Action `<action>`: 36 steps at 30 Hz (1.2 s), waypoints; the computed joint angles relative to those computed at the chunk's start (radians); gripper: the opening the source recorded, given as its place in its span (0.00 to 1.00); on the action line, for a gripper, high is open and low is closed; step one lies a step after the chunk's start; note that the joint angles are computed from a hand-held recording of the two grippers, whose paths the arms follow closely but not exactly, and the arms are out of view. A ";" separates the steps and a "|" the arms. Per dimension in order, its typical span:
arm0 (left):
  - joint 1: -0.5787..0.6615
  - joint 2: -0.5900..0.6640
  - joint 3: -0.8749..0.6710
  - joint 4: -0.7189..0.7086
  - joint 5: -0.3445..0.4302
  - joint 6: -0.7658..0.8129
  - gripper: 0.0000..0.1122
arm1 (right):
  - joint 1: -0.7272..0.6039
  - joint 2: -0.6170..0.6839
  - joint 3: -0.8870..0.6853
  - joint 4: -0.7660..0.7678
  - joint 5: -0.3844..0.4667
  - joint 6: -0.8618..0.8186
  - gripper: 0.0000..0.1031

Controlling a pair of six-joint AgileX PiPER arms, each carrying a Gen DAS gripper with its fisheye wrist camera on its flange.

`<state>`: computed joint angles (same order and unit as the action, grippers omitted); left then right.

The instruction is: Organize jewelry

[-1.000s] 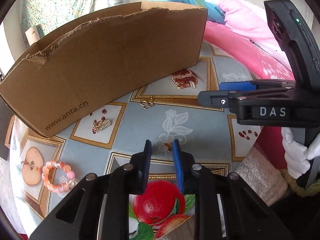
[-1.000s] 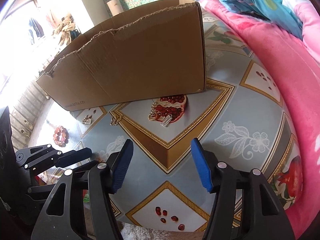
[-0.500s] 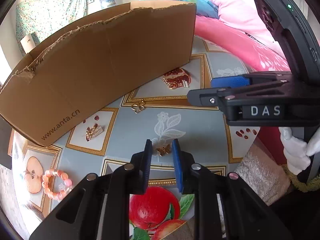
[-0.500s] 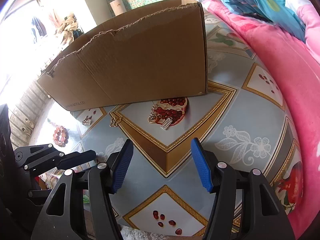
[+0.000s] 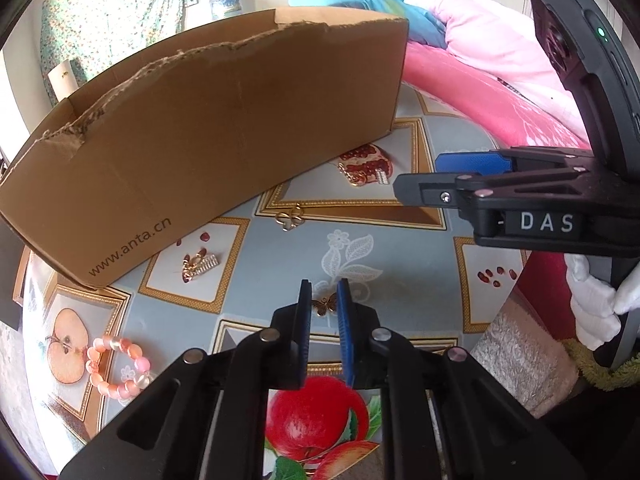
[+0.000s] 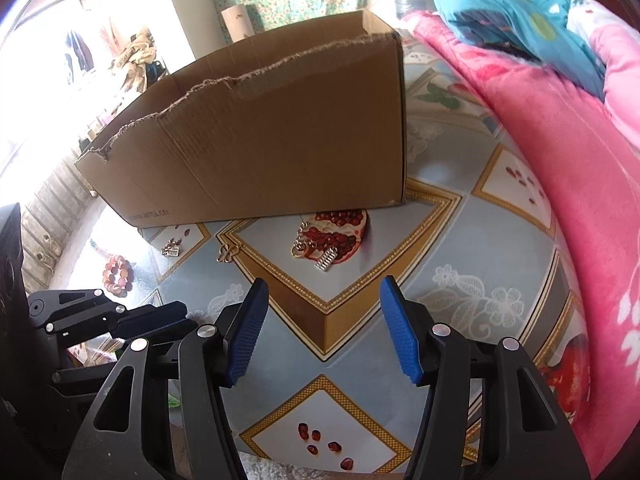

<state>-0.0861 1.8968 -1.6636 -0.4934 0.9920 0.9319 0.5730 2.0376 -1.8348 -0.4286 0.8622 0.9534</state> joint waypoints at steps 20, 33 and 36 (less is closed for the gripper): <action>0.020 0.046 -0.059 0.003 0.009 -0.037 0.11 | -0.016 0.196 -0.331 0.011 0.233 -0.241 0.03; 0.036 0.039 -0.039 -0.026 -0.001 -0.016 0.11 | -0.048 0.095 -0.175 0.065 0.146 -0.200 0.02; 0.046 0.028 -0.029 -0.041 0.002 -0.007 0.11 | -0.041 0.050 -0.108 0.047 0.115 -0.173 0.02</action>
<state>-0.0403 1.9251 -1.6923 -0.5348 0.9942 0.9246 0.5319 2.0879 -1.9432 -0.3813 0.9771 0.7803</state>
